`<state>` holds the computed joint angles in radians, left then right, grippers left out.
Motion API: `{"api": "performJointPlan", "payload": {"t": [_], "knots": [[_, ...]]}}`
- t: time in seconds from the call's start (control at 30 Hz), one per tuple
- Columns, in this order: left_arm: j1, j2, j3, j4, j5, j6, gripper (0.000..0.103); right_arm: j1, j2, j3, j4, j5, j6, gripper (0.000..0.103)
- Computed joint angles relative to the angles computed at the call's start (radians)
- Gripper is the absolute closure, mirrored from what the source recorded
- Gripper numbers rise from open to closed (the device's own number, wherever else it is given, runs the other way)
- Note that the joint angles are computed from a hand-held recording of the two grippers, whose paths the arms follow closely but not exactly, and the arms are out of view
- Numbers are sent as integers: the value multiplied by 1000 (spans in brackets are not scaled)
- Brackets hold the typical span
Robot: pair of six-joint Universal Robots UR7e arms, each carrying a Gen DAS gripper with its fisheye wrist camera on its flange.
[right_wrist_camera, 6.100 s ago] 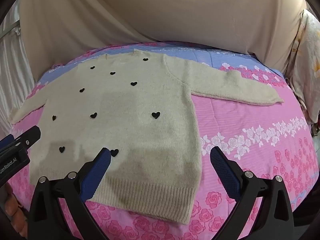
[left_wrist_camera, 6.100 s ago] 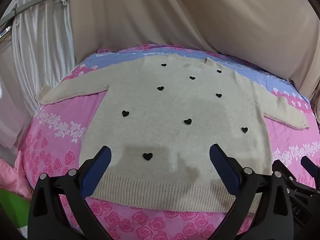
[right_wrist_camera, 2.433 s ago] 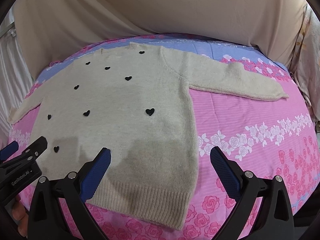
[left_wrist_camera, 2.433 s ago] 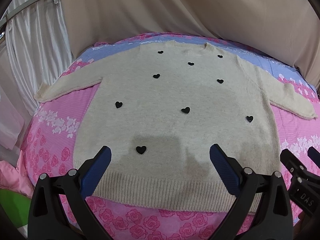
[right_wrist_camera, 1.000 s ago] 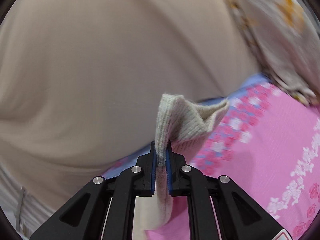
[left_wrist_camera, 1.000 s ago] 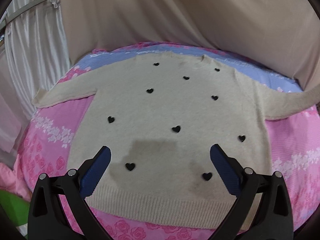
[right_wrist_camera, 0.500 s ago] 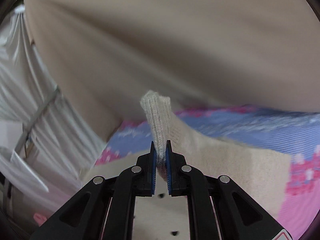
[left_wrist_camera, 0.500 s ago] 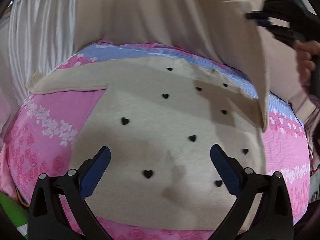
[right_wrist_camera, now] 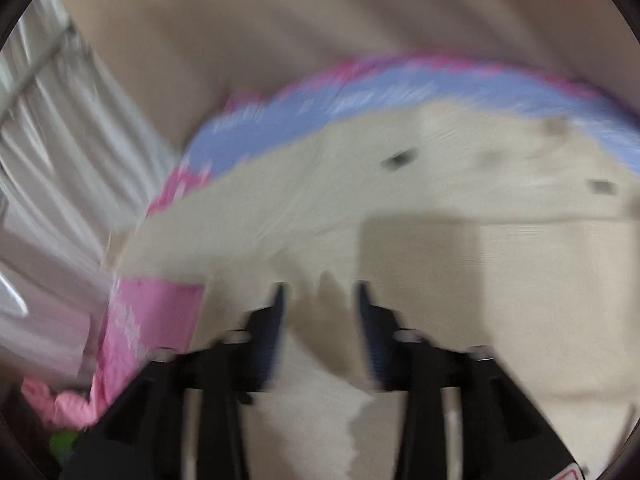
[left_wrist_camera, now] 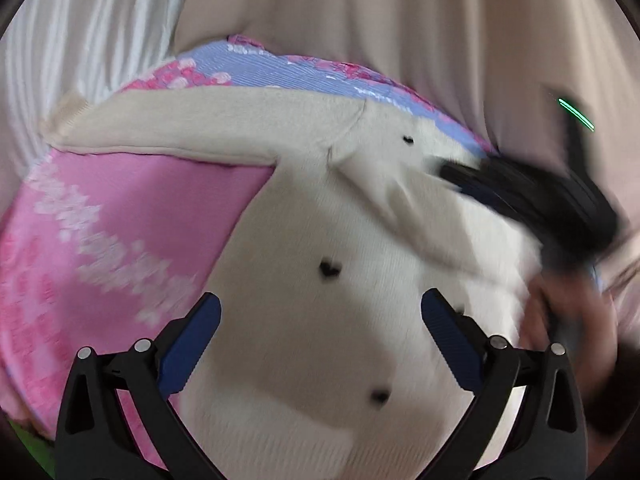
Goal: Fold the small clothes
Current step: 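Fold the sleeve across the sweater body with the right gripper while the left gripper grasps the side edge, then lift the sweater side edge with the left gripper and fold it over the body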
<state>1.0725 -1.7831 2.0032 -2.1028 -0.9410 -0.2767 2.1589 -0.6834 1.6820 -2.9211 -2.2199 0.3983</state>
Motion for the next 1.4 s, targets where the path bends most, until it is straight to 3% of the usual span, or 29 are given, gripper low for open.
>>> {"api": "performJointPlan", "payload": {"t": [0.07, 0.17, 0.23, 0.3, 0.33, 0.4, 0.5, 0.57, 0.6, 0.73, 0.83, 0.93, 1.07, 1.17, 1.27, 1.33, 1.4], "knots": [[46, 88, -40, -67, -60, 14, 5, 11, -95, 126, 3, -130, 68, 44], [117, 252, -131, -113, -146, 24, 5, 20, -218, 242, 211, -313, 219, 44], [158, 338, -183, -120, -196, -11, 9, 5, -304, 326, 355, -372, 354, 44], [171, 375, -182, -189, -189, -47, 17, -27, -371, 407, 376, -379, 423, 44], [162, 376, -166, -243, -179, -27, 36, -39, -379, 428, 366, -386, 438, 44], [158, 408, -197, -233, -208, 20, 74, -77, -393, 472, 281, -376, 398, 44], [154, 431, -235, -286, -219, 59, 96, -128, -383, 503, 111, -332, 288, 45], [161, 436, -271, -335, -301, 111, 96, -147, -362, 504, -18, -285, 198, 62], [148, 439, -294, -343, -305, 140, 96, -152, -351, 495, -47, -275, 178, 90], [99, 457, -336, -374, -256, 273, 96, -113, -321, 508, -269, -352, 180, 91], [122, 506, -339, -336, -173, 288, 95, -154, -323, 538, -172, -320, 253, 87], [161, 537, -321, -270, -91, 237, 96, -117, -307, 507, -73, -374, 261, 79], [206, 487, -251, -349, -195, 166, 94, -53, -361, 513, 20, -362, 347, 75], [224, 485, -260, -335, -237, 145, 94, -5, -357, 505, -99, -408, 281, 56], [218, 494, -270, -331, -229, 157, 94, -68, -337, 409, -200, -293, 68, 54], [217, 497, -272, -332, -228, 151, 93, -141, -326, 350, -188, -158, -9, 64], [216, 500, -271, -336, -223, 155, 93, -219, -302, 278, -89, -41, -30, 78]]}}
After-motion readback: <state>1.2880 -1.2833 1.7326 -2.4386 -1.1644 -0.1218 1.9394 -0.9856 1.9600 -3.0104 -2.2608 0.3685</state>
